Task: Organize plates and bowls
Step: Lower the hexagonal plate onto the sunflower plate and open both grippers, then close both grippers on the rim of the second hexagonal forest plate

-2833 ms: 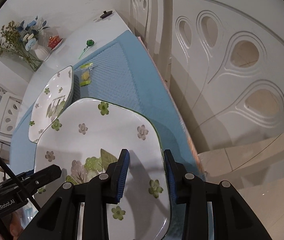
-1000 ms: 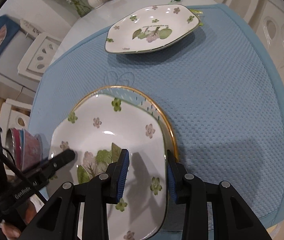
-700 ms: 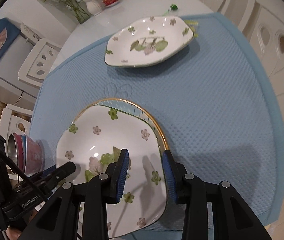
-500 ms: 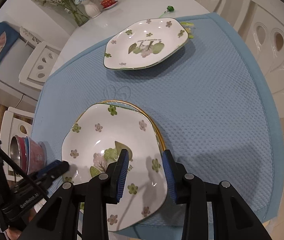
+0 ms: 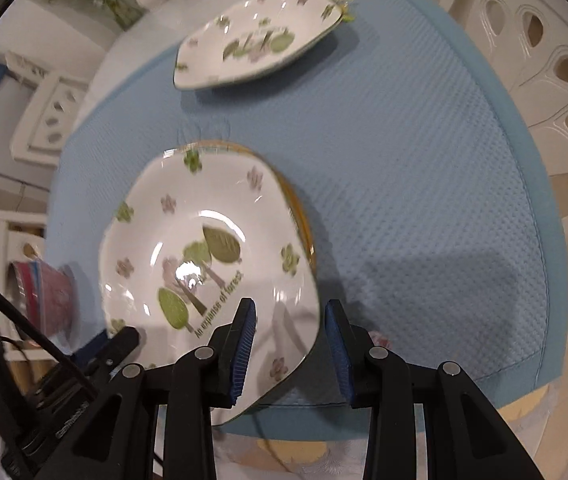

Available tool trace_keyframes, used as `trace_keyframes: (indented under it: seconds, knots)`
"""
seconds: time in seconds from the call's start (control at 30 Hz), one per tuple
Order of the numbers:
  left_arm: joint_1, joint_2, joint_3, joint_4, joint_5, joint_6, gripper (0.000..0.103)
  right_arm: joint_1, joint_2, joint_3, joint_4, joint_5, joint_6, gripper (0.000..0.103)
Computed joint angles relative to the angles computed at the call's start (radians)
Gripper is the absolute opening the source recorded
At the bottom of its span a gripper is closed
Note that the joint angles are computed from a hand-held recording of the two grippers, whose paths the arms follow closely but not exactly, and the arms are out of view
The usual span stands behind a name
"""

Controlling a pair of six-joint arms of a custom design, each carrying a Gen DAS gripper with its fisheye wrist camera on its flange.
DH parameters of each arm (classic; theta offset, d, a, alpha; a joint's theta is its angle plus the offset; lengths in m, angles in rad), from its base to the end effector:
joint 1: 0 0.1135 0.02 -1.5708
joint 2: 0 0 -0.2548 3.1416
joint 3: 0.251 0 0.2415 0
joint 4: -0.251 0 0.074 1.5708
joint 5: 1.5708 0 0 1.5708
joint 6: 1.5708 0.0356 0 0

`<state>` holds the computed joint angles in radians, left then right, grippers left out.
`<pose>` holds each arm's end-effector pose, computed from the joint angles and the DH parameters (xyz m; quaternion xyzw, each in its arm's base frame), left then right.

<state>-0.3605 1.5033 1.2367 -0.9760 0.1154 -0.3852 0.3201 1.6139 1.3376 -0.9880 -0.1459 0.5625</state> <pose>0.2601 -0.1024 0.2604 -0.0027 0.9850 -0.1124 0.1312 0.2882 0.1010 0.2578 0.1081 0.9798 0.1302 0.1069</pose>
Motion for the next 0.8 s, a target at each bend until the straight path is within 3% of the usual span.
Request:
trace_keyframes:
  seconds: [0.27, 0.37, 0.57, 0.8]
  knots:
    - [-0.004, -0.03, -0.003, -0.015, -0.009, -0.008, 0.036, 0.06, 0.069, 0.079, -0.006, 0.134, -0.035, 0.038]
    - [0.01, -0.047, 0.036, -0.031, -0.037, -0.005, 0.036, 0.082, 0.04, 0.116, -0.046, 0.257, -0.075, 0.038]
    - [0.001, 0.025, 0.231, -0.062, -0.059, 0.038, 0.036, 0.101, 0.014, 0.215, -0.097, 0.338, -0.135, 0.038]
    - [-0.032, 0.221, 0.535, -0.103, -0.069, 0.094, 0.038, 0.07, 0.078, 0.396, -0.165, 0.322, -0.16, 0.038]
